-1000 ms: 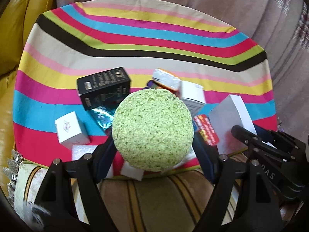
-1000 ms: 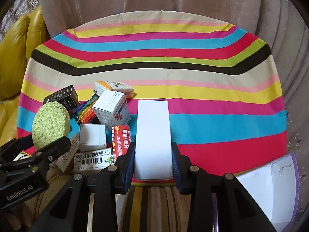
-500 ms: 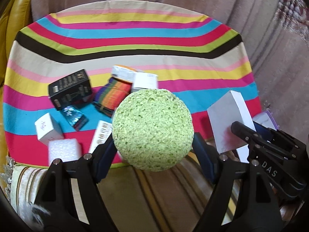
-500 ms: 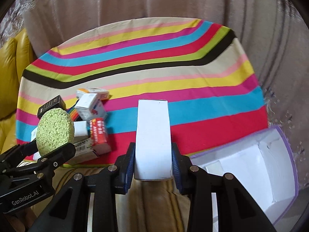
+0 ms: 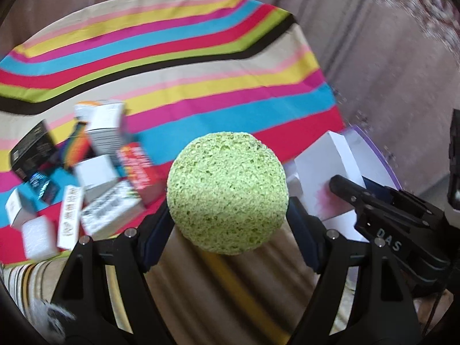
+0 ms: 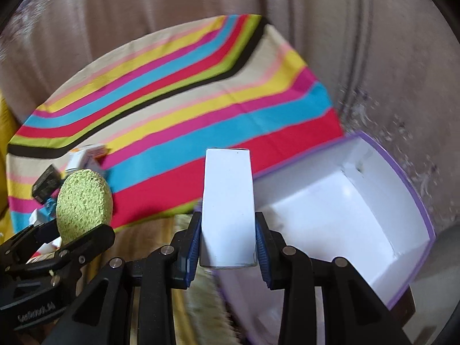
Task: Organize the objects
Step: 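Carry sponge and white box into the purple box and release both, then move both grippers back over the remaining boxes on the cloth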
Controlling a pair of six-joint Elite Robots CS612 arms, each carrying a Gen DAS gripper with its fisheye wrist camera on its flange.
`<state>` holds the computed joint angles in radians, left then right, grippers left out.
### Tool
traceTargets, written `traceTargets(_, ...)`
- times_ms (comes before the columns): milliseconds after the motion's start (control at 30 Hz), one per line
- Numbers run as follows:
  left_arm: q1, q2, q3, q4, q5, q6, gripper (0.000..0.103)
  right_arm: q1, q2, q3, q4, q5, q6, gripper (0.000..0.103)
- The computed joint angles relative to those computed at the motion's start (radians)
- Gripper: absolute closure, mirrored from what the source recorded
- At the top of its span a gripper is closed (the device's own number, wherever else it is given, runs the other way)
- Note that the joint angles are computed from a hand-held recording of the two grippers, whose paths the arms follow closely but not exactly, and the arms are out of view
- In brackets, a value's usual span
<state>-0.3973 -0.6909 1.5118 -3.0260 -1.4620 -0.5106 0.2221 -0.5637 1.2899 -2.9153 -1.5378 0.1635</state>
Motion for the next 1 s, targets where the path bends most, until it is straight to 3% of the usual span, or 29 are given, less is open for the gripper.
traceTargets(133, -0.011, 0.024, -0.050, 0.034, -0.060, 0.059, 0.024, -0.013, -0.011, 0.023, 0.024, -0.051, 0.072, 0.067)
traceTargets(533, -0.034, 0.059, -0.124, 0.114, -0.131, 0.154, 0.024, -0.045, -0.026, 0.062, 0.079, -0.113, 0.274, 0.066)
traceTargets(667, -0.034, 0.066, -0.141, 0.134, -0.145, 0.166, 0.017, -0.055, -0.029, 0.073, 0.074, -0.106, 0.330, 0.048)
traceTargets(833, -0.034, 0.064, -0.137, 0.134, -0.120, 0.136, 0.013, -0.054, -0.027, 0.072, 0.067, -0.095, 0.325, 0.043)
traceTargets(1000, -0.036, 0.044, -0.104, 0.139, -0.036, 0.070, 0.013, -0.044, -0.023, 0.059, 0.056, -0.083, 0.262, 0.038)
